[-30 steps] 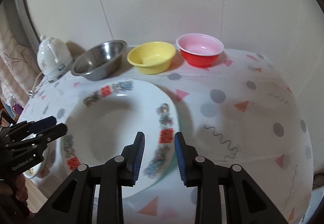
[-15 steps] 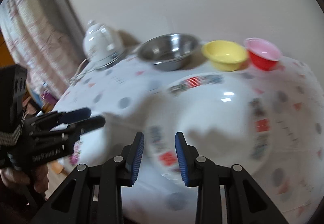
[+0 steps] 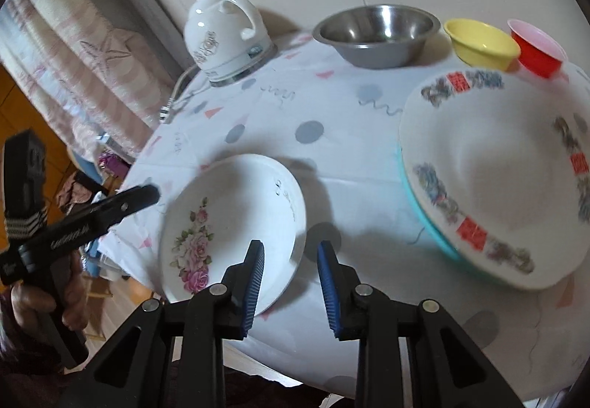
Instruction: Organize plates and bowls
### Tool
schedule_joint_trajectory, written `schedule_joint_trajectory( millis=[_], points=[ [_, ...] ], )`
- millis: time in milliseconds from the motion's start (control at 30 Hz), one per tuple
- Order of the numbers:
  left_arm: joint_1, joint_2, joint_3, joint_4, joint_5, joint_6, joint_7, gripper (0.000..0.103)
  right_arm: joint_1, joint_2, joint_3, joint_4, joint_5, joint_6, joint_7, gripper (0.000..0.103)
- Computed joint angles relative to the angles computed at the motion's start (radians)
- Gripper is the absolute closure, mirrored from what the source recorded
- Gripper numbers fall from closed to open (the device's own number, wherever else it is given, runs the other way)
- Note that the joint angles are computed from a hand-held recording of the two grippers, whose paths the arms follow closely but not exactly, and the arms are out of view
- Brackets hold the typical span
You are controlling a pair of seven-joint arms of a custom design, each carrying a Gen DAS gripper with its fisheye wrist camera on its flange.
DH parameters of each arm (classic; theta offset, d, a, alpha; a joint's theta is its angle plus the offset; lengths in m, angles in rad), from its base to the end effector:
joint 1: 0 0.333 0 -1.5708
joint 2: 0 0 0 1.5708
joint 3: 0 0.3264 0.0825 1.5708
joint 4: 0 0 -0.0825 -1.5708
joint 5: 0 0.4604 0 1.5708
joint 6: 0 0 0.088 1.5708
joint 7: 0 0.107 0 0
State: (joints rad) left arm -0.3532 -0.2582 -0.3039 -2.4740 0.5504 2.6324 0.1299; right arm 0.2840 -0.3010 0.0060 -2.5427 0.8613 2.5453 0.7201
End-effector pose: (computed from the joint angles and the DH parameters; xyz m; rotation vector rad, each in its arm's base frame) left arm 0.4173 -0.3370 0.3864 -2.2434 1.5770 -0.6693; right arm 0.4887 0.1357 0.3683 -2.1413 1.2932 0.0434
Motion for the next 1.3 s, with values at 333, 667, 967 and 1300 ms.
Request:
schedule_joint_trajectory(
  millis=[333,667,967,1300],
  points=[
    [-0.048,0.029,0.064,-0.061,-0.184,0.154,0.199,0.07,0.007,0.01,0.031,-0.026,-0.068,0.059,0.135,0.084],
    [-0.042,0.101,0.061,-0.018,-0.27,0.19,0.368,0.087,0.025,0.026,0.038,-0.025,-0.092,0.088,0.165,0.087],
    [-0.022,0.077,0.048,-0.035,-0.228,0.22,0.343,0.087,0.035,0.017,0.034,-0.028,-0.095,0.099,0.157,0.087],
    [0.002,0.084,0.031,0.007,-0.136,0.246,0.298,0.087,0.032,-0.03,0.006,-0.038,-0.047,0.099,0.1,0.087]
  ],
)
